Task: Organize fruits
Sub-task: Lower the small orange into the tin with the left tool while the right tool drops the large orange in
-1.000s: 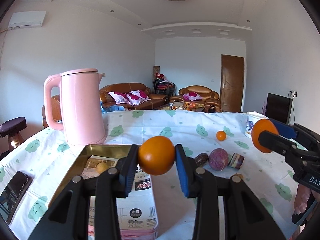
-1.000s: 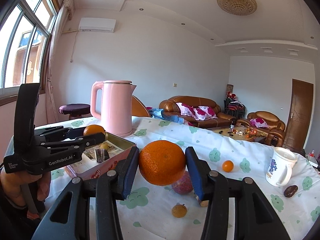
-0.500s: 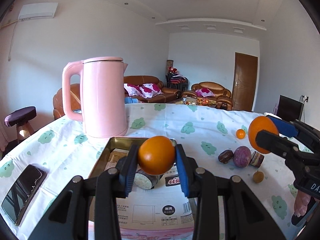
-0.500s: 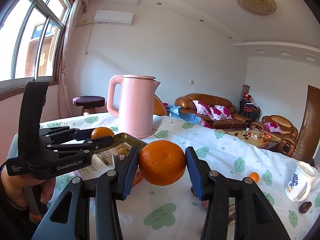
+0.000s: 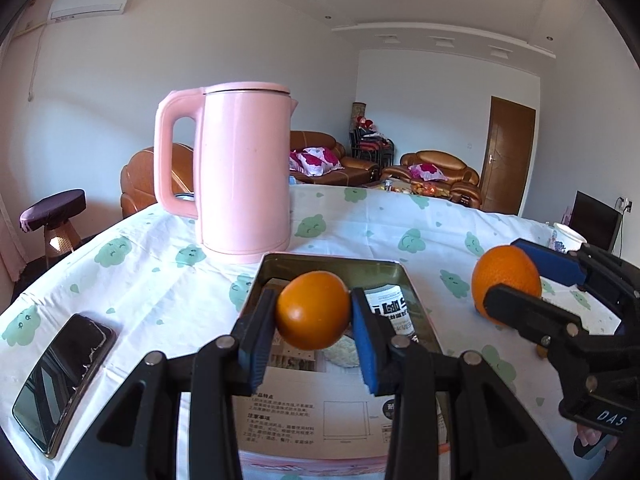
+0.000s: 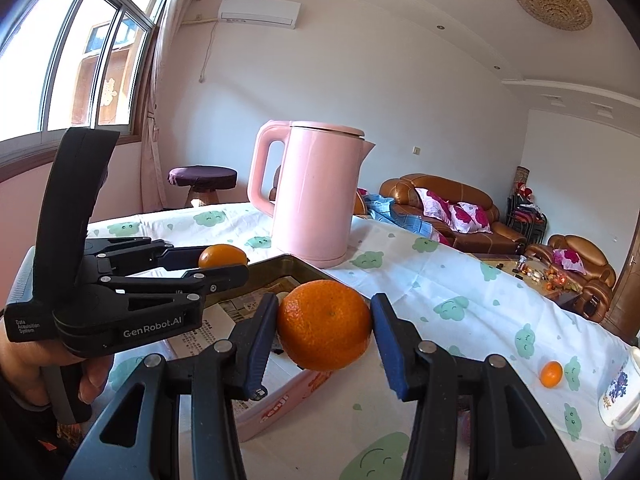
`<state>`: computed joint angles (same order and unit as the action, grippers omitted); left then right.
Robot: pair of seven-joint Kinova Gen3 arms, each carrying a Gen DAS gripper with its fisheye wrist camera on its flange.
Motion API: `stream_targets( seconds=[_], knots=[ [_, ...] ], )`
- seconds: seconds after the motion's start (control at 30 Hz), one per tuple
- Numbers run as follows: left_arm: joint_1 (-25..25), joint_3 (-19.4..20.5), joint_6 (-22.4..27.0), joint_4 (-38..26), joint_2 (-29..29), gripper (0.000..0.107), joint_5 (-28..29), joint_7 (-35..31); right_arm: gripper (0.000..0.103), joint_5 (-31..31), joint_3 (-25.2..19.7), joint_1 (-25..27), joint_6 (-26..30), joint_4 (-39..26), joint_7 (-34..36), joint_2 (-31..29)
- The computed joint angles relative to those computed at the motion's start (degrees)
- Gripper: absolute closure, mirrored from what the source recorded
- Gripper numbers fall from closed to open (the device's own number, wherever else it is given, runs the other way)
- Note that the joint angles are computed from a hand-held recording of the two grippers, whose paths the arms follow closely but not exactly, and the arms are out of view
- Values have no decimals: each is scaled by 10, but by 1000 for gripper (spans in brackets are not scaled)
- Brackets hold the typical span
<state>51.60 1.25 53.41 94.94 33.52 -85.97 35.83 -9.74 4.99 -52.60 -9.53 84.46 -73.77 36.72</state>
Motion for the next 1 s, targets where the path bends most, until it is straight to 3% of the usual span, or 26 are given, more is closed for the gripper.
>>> stream_targets(
  seconds=[0.37, 1.0],
  knots=[
    [-21, 2, -25, 13, -13, 69, 27, -11, 53, 43, -3, -7, 73, -78, -24, 40],
    [-44, -10, -99, 16, -26, 69, 78, -61, 53, 143, -31, 5, 176, -155, -104, 77]
  ],
)
